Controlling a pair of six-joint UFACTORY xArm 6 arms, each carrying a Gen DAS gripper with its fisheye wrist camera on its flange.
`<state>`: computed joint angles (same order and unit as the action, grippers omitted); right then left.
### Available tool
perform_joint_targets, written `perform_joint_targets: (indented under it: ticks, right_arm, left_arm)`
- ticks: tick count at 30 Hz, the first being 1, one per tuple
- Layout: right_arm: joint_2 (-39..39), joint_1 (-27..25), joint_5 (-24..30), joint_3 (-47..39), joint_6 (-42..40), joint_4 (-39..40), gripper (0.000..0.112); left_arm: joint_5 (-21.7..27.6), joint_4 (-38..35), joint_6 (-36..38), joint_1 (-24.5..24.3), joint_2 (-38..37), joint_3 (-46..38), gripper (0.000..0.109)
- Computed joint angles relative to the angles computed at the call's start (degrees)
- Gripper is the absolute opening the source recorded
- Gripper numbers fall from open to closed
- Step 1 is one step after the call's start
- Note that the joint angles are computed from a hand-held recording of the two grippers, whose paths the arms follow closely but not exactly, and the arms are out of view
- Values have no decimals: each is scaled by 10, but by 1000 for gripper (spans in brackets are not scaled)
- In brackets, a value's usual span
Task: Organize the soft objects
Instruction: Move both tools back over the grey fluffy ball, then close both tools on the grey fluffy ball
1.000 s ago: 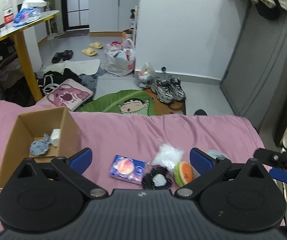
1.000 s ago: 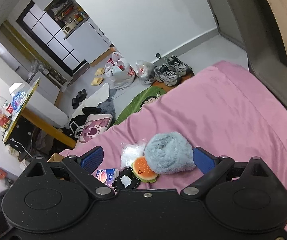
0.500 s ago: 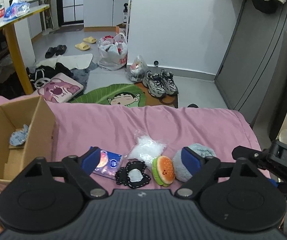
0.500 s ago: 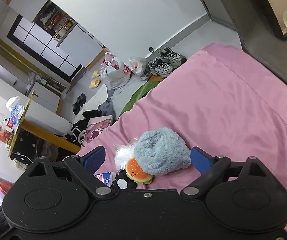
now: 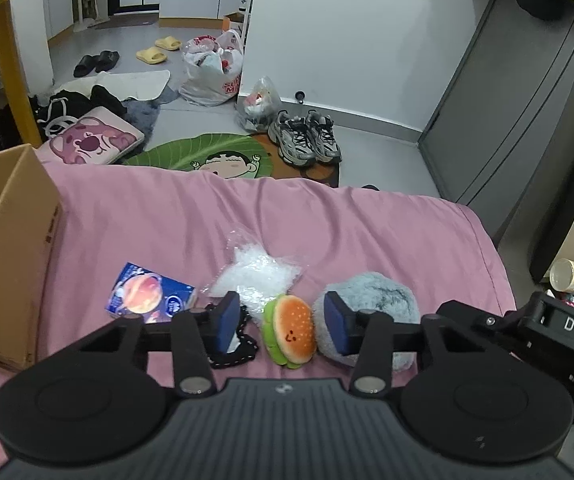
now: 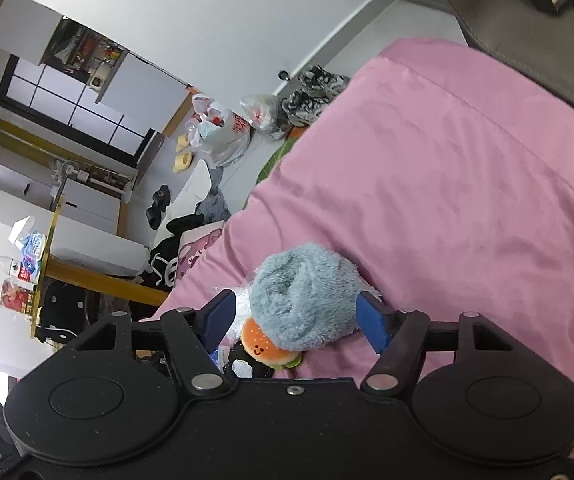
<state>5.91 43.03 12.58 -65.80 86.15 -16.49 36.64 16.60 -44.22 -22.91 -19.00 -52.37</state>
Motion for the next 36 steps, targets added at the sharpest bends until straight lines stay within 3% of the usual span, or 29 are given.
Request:
perform_joint_targets:
  ticks: [5, 7, 12, 18, 26, 33, 36]
  right_arm:
    - [20, 1, -7, -5, -44, 78, 55]
    - [29, 2, -4, -10, -66, 107, 48]
    - [37, -1, 6, -14, -61, 111, 47]
    - [45, -1, 1, -13, -71, 139, 33]
    - [53, -2, -3, -16, -102, 184, 31]
    - [58, -5, 3, -24, -84, 171, 37]
    - [58, -4, 13, -33, -71, 129, 26]
  left_arm:
    - [-9, -44, 9, 5, 32, -12, 32]
    - [-16, -57, 11, 6, 43, -18, 32]
    - [-32, -85, 21, 1, 69, -32, 32]
    - [-47, -125, 38, -6, 98, -43, 32]
    - [-67, -163, 53, -4, 116, -36, 32]
    - [-84, -254, 90, 4, 120, -23, 32]
    - [-87, -266, 91, 5, 109, -15, 29]
